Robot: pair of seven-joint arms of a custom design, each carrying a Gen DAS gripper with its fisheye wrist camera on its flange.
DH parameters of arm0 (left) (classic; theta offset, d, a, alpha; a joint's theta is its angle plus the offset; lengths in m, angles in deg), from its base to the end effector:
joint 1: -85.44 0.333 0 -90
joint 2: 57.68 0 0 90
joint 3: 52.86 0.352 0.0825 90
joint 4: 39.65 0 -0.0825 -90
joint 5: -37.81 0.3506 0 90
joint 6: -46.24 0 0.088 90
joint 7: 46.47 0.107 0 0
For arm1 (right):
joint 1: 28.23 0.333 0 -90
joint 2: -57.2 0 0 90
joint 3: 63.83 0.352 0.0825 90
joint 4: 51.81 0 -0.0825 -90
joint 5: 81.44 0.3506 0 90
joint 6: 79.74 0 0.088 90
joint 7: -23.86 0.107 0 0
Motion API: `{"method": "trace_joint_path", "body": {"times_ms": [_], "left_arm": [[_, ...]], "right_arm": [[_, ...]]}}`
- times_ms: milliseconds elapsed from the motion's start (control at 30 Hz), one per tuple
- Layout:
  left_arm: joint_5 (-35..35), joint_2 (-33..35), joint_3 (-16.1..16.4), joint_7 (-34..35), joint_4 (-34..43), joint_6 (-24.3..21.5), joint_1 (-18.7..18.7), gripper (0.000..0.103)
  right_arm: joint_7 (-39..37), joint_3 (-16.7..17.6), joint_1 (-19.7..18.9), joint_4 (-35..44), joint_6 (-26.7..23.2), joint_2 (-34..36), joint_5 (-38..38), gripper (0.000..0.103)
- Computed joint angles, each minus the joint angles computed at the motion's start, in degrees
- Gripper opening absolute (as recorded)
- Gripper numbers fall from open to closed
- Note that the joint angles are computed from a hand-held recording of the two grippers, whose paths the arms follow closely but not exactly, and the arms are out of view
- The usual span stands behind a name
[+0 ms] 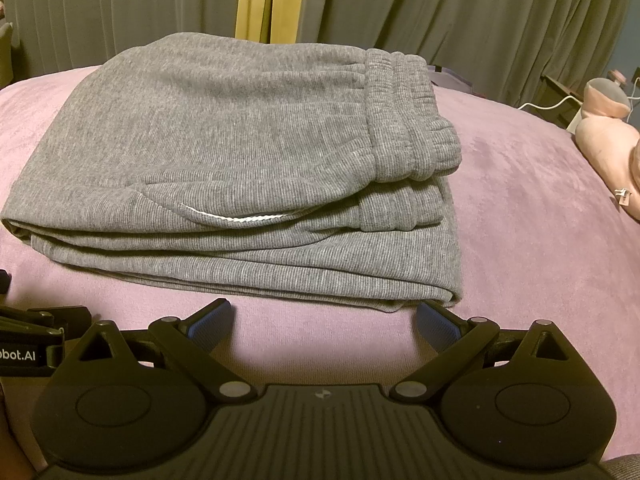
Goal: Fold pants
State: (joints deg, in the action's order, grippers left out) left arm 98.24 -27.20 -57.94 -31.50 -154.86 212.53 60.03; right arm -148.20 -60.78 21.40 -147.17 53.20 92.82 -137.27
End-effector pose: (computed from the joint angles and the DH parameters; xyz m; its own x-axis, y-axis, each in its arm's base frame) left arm 0.5023 -0.3512 0.2685 -0.1866 -0.9824 -0.0117 -0.8596 0.1690 -0.4822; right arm 0.4337 0.5340 0.3056 -0.1532 -0.9843 0.0876 -0.7776 0.0654 -0.6254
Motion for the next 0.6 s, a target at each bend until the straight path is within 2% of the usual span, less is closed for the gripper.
{"method": "trace_joint_path", "body": {"times_ms": [600], "left_arm": [[0.4, -0.2, 0.4, -0.5, -0.3, 0.3, -0.1, 0.101]], "right_arm": [[-0.1, -0.1, 0.0, 0.2, 0.0, 0.2, 0.1, 0.099]]}}
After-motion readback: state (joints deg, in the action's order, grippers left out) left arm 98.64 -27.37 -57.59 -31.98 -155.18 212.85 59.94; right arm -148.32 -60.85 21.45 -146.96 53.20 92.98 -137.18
